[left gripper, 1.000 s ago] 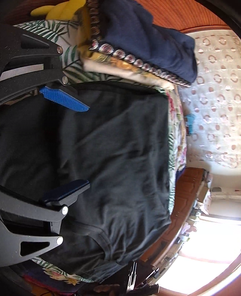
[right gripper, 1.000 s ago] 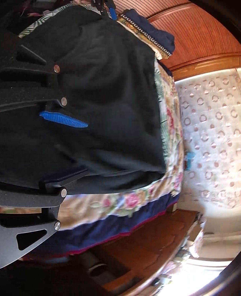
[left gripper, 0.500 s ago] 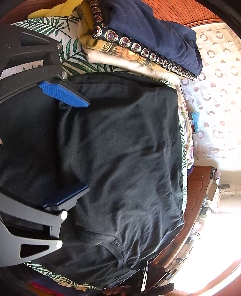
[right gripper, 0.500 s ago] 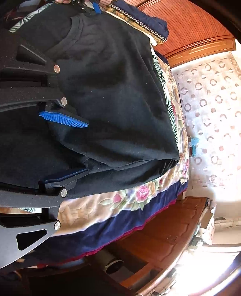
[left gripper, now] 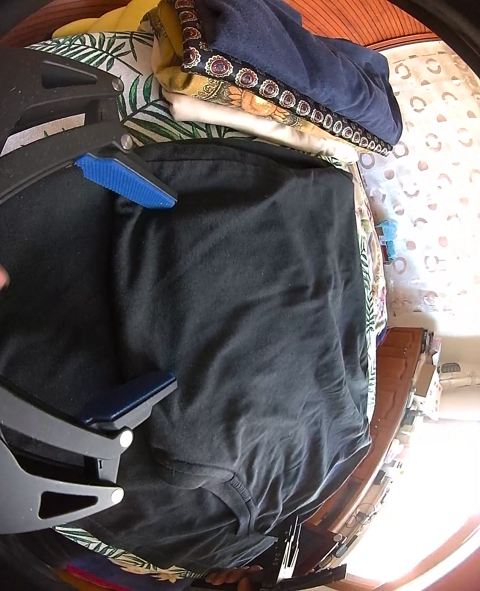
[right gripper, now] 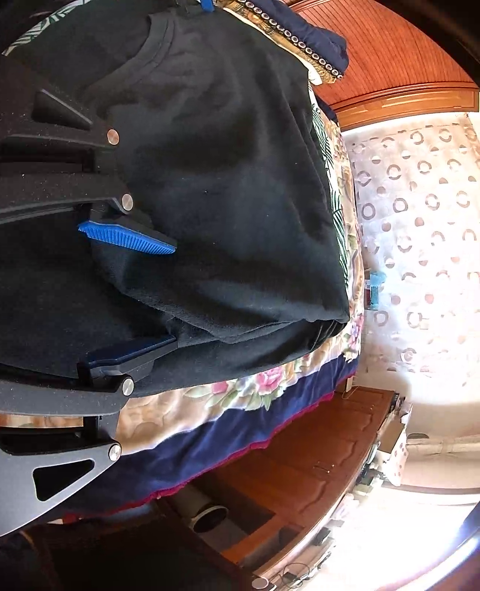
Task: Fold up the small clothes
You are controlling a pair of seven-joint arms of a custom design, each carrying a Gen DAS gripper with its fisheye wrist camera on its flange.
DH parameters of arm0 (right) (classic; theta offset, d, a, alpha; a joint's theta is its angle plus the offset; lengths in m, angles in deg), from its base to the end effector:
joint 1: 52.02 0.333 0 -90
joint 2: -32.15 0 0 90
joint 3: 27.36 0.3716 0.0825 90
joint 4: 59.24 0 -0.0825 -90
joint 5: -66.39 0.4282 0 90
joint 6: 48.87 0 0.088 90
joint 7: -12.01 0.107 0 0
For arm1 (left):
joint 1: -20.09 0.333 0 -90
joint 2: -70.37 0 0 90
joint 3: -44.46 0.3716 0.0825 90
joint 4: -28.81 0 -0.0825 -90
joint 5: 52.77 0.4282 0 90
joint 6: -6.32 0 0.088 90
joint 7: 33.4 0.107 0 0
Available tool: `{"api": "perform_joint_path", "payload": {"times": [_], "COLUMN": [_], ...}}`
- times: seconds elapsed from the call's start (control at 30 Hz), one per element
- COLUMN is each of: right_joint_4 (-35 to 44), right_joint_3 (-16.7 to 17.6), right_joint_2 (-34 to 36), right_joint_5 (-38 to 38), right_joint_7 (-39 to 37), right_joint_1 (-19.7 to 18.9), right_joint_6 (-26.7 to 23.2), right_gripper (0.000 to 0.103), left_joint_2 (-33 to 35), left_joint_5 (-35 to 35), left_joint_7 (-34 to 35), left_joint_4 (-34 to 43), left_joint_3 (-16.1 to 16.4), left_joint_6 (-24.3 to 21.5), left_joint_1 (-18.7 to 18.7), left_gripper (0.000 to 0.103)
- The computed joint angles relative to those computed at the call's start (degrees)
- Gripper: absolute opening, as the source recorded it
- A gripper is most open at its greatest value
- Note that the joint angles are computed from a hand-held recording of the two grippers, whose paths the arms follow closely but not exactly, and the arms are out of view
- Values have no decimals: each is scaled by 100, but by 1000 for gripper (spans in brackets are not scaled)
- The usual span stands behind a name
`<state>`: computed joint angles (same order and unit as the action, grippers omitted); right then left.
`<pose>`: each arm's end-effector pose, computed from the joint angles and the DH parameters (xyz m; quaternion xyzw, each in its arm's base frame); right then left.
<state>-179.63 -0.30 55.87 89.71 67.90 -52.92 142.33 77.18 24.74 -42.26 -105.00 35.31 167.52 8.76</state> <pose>0.6334 0.2340 0.3475 -0.7842 0.4654 -0.2156 0.3493 0.5005 -0.2374 0.3218 -0.7112 0.6202 -0.2155 0.2512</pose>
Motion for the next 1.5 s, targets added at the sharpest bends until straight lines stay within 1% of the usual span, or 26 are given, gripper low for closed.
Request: {"api": "perform_joint_path", "payload": {"times": [0.13,0.23,0.27,0.37,0.4,0.47,0.53,0.57,0.6,0.67,0.73,0.8,0.87,0.93,1.1,1.17,1.2,1.23,1.27,1.33,1.5], "right_joint_4": [21,22,30,22,18,17,40,53,54,62,62,67,71,68,72,72,73,73,74,74,75], "right_joint_3": [-111,-116,-118,-122,-66,-60,-159,-167,-149,-93,-135,-122,-119,-108,-92,-81,-81,-79,-72,-71,-64], "right_joint_2": [-27,-24,-22,-23,-12,-8,-14,-10,-7,12,6,13,17,18,21,23,23,24,25,25,27], "right_joint_5": [42,43,42,41,24,5,14,12,12,-10,5,2,1,-3,-6,-6,-5,-8,-9,-6,-4], "right_joint_7": [8,10,8,1,9,23,23,18,16,-1,-12,-18,-24,-30,-40,-42,-44,-48,-49,-52,-59], "right_joint_1": [118,125,126,126,68,57,153,158,143,78,120,104,101,88,71,60,60,57,49,49,43], "right_joint_6": [-12,-4,-12,12,25,35,12,0,-2,-3,4,7,4,6,2,0,0,0,-2,-2,-3], "right_gripper": [48,48,48,48,48,48,48,48,48,48,48,48,48,48,48,48,48,48,48,48,48], "left_joint_2": [-10,-115,-184,-549,-643,-884,-1038,-1105,-1131,-1172,-1125,-1077,-1025,-1004,-883,-864,-854,-865,-881,-915,-866], "left_joint_5": [-13,-219,-158,484,516,401,547,642,703,718,872,988,1069,968,770,848,825,780,841,1008,1094], "left_joint_7": [-3,78,2,-711,-783,-801,-1010,-1170,-1287,-1498,-1774,-1921,-1999,-1927,-1702,-1702,-1620,-1538,-1562,-1663,-1635], "left_joint_4": [-9,-116,-172,-417,-483,-646,-757,-818,-850,-928,-948,-930,-903,-909,-882,-863,-847,-838,-825,-802,-714], "left_joint_3": [-3,-24,-26,-60,-87,-164,-202,-204,-202,-196,-134,-122,-126,-140,-100,-108,-122,-150,-167,-165,-154], "left_joint_6": [-16,-31,-29,-105,-143,-410,-453,-436,-420,-396,-123,-26,-37,-131,-89,-82,-126,-247,-318,-277,-279], "left_joint_1": [-4,2,-2,-6,15,33,88,128,169,237,341,397,419,415,449,440,423,392,370,357,352], "left_gripper": [90,90,90,90,90,89,84,83,79,69,45,39,38,38,37,26,17,14,14,14,14]}}
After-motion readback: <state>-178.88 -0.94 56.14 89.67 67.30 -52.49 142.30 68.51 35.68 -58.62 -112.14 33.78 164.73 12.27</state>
